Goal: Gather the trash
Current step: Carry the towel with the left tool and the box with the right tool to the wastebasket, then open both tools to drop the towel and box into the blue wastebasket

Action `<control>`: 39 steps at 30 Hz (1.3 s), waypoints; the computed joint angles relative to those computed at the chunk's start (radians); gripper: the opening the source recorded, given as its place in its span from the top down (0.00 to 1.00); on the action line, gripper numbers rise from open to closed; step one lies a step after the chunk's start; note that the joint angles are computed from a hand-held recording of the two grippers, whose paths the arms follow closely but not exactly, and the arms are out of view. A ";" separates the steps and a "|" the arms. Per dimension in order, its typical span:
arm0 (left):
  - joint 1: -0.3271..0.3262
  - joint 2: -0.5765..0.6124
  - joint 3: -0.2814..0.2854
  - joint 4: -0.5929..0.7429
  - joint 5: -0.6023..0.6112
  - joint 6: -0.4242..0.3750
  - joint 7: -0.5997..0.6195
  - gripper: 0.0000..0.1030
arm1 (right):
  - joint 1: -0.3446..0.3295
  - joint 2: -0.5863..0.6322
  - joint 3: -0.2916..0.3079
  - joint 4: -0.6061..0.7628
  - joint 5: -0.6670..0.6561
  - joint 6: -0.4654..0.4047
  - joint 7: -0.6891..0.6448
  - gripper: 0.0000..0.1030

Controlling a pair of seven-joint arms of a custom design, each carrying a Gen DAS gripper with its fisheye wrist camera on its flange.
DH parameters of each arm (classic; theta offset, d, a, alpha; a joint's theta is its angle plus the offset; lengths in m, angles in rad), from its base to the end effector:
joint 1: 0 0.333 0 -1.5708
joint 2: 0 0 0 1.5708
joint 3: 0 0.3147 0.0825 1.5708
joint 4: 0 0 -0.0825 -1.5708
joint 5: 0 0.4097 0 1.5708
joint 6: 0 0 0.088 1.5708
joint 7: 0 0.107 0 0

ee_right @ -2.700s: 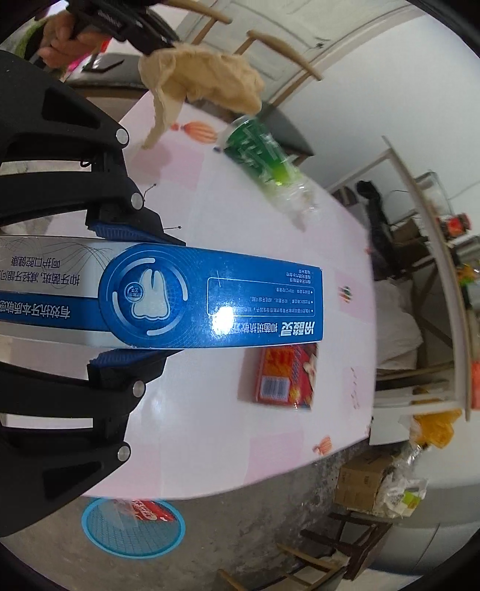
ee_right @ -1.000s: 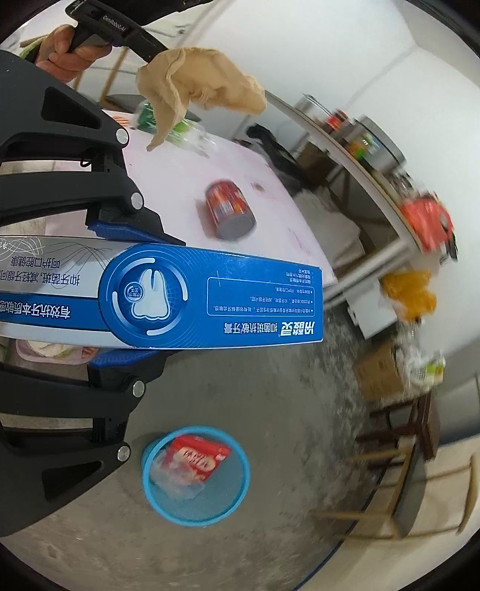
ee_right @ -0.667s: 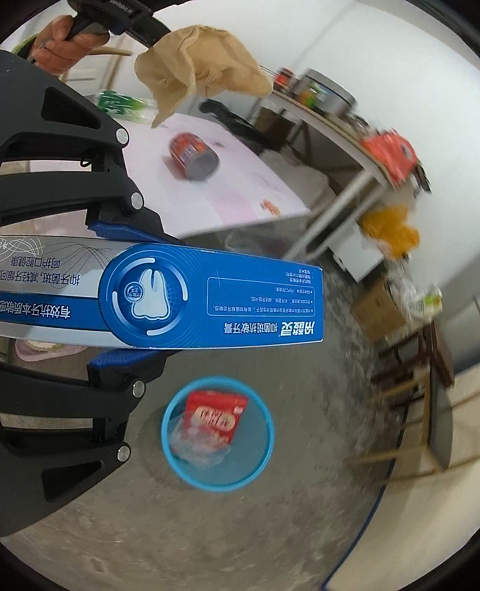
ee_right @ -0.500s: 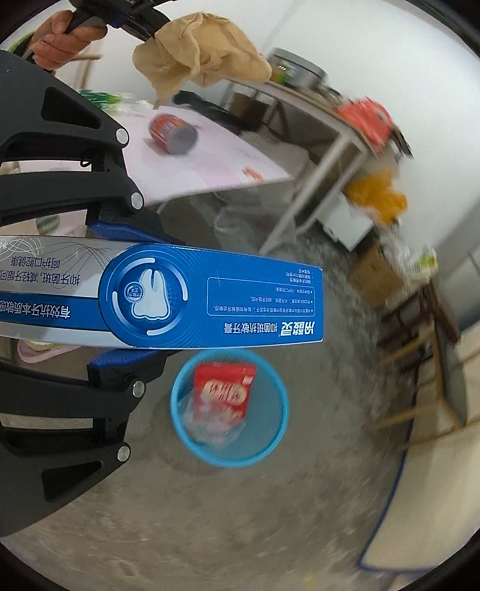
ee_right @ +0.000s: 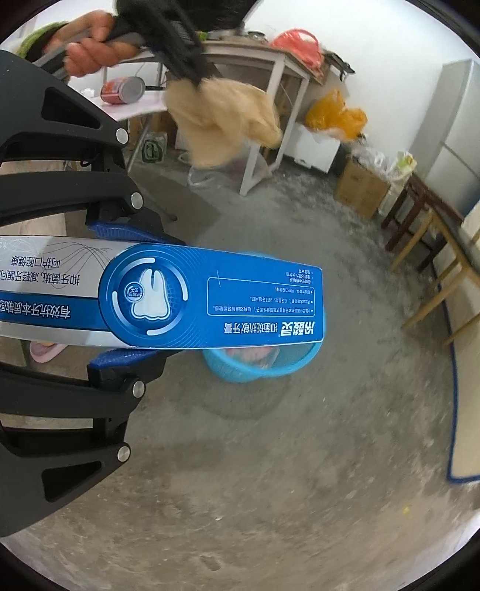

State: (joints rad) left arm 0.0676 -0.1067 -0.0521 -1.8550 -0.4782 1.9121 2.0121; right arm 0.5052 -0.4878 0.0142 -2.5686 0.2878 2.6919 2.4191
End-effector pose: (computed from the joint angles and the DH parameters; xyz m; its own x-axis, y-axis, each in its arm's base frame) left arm 0.5725 -0.0252 0.5800 -0.3313 -0.8759 0.3509 -0.9245 0.2271 -0.3060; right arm 0.4004 0.2185 0.4834 -0.3809 -0.7303 -0.5670 -0.8090 0.5602 -0.1781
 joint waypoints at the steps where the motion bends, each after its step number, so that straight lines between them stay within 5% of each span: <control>1: -0.007 0.039 -0.010 0.023 0.010 0.006 -0.024 0.76 | 0.002 0.002 -0.003 -0.005 0.006 0.000 0.001 0.55; 3: -0.018 0.084 -0.027 0.037 0.049 0.024 -0.072 0.60 | 0.003 0.007 -0.009 -0.012 0.018 0.001 0.002 0.55; 11: -0.008 0.091 -0.019 0.040 0.061 0.034 -0.062 0.60 | 0.007 0.060 -0.038 0.015 0.050 -0.011 -0.059 0.55; 16: 0.032 -0.021 0.024 0.022 0.028 0.012 0.020 0.57 | -0.004 0.189 -0.030 0.124 0.078 -0.034 -0.154 0.55; 23: 0.105 -0.239 0.126 -0.061 -0.009 -0.024 0.161 0.48 | -0.090 0.498 0.022 0.439 0.059 -0.182 -0.298 0.53; 24: 0.119 -0.279 0.145 -0.086 -0.010 -0.028 0.175 0.48 | -0.103 0.530 0.032 0.475 0.062 -0.199 -0.315 0.51; 27: 0.159 -0.357 0.191 -0.135 0.004 -0.055 0.194 0.46 | -0.134 0.675 0.052 0.624 -0.067 -0.269 -0.287 0.20; 29: 0.189 -0.397 0.215 -0.162 0.017 -0.084 0.190 0.46 | -0.157 0.736 0.068 0.698 -0.113 -0.362 -0.285 0.20; 34: 0.268 -0.449 0.279 -0.184 0.037 -0.106 0.170 0.46 | -0.202 0.626 0.073 0.544 -0.113 -0.192 -0.237 0.20; 39: 0.323 -0.471 0.317 -0.188 0.035 -0.070 0.156 0.46 | -0.250 0.658 0.052 0.536 -0.119 -0.216 -0.120 0.28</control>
